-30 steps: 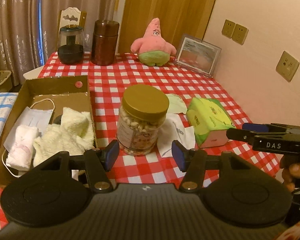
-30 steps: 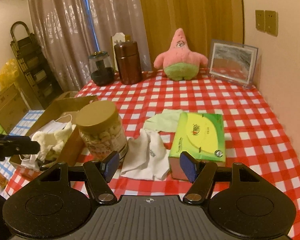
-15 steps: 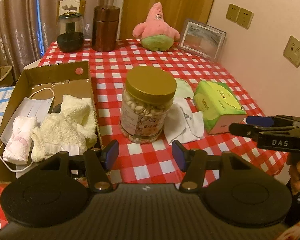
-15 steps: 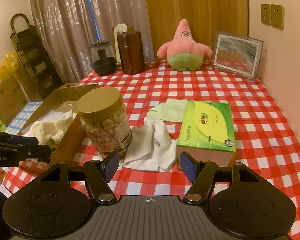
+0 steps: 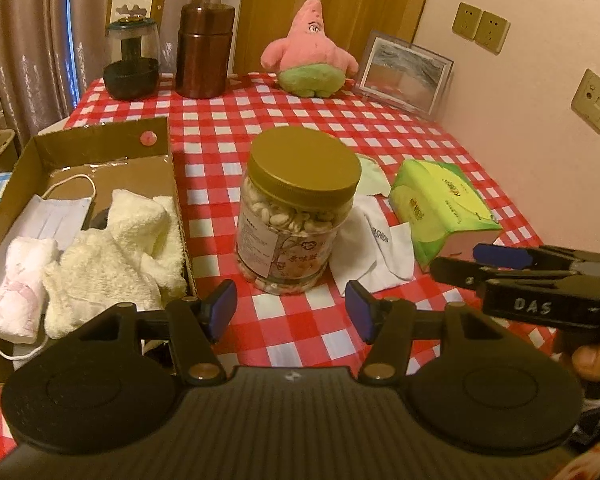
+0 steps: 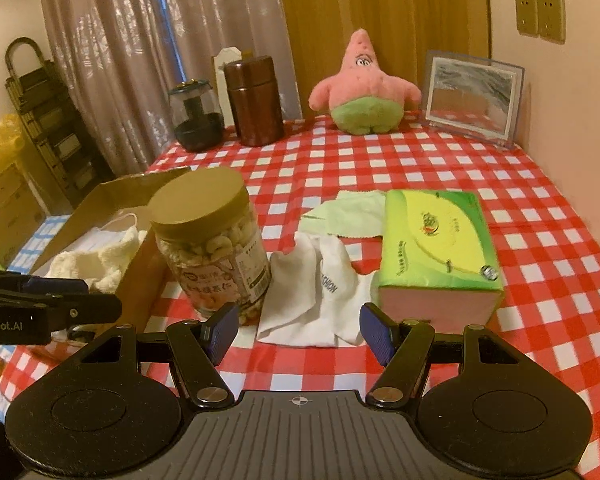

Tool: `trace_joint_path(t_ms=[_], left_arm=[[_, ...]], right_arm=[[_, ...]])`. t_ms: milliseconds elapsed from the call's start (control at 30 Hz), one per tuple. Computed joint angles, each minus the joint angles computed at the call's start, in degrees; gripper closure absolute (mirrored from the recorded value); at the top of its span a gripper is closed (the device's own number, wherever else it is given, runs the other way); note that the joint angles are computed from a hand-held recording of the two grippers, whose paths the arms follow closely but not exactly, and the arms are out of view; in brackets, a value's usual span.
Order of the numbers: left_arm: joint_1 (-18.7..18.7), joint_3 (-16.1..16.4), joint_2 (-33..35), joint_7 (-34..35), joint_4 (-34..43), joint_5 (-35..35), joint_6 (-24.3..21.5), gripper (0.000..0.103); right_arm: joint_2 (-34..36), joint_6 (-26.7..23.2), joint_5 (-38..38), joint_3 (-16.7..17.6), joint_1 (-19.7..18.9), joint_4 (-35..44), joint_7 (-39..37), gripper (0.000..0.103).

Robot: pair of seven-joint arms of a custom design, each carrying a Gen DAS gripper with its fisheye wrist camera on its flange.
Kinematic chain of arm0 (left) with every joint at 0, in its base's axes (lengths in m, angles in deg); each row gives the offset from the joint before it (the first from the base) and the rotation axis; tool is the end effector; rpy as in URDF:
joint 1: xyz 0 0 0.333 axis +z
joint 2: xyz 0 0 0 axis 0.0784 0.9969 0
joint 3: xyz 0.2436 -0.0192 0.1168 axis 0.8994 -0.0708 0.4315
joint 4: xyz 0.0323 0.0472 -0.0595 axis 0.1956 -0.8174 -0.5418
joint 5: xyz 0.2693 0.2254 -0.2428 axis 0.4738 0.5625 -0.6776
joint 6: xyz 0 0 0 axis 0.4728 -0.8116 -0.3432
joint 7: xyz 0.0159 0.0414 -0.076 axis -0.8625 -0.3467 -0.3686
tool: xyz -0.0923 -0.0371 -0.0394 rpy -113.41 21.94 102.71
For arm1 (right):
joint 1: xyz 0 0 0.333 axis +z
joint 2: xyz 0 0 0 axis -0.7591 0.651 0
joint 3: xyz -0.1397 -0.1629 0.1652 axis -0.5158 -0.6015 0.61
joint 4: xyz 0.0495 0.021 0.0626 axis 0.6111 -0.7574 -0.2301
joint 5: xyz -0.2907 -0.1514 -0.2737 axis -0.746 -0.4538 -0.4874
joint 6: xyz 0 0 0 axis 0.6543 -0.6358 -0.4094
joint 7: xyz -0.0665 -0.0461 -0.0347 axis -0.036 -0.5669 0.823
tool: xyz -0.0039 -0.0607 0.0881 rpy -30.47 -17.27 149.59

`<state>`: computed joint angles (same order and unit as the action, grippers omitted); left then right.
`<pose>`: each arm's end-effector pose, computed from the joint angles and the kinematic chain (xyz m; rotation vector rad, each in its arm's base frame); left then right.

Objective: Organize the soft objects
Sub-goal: 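Move both open grippers back toward the items beside the nut jar, then grasp the white socks with the right gripper and lift them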

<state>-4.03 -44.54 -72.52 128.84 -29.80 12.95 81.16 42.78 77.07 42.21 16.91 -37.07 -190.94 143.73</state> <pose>0.5826 -0.1694 0.5578 -1.7487 1.9500 -0.9360 0.5822 0.1038 0.5181 -1.7647 1.4695 -0.4721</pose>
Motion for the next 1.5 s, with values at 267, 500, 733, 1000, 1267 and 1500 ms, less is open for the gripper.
trace_joint_path(t_ms=[267,500,733,1000,1267,1500], left_arm=[[1.01,-0.11,3.01,-0.2,1.69,2.11,1.65,0.044],[2.06,-0.48,6.63,1.61,4.35,1.54,1.25,0.039],[2.85,-1.01,8.52,4.25,5.65,-0.75,2.09,0.039],[3.32,-1.4,9.44,6.03,5.93,-2.99,2.64,0.037],[3.43,-1.81,10.06,7.1,6.37,-4.5,2.52,0.037],[3.46,-1.88,10.23,6.4,6.55,-4.01,2.24,0.037]], right_arm=[[5.45,3.71,-4.82,1.66,-0.25,1.27,6.14,0.036],[10.73,6.1,-10.51,2.21,0.09,4.09,10.46,0.036],[14.8,9.32,-20.13,1.51,0.67,6.44,18.22,0.019],[18.9,8.01,-27.64,-0.7,2.02,10.38,25.25,0.019],[19.71,9.1,-33.17,-2.67,3.73,10.62,28.71,0.034],[19.09,8.73,-33.12,-1.83,2.9,10.24,28.36,0.064]])
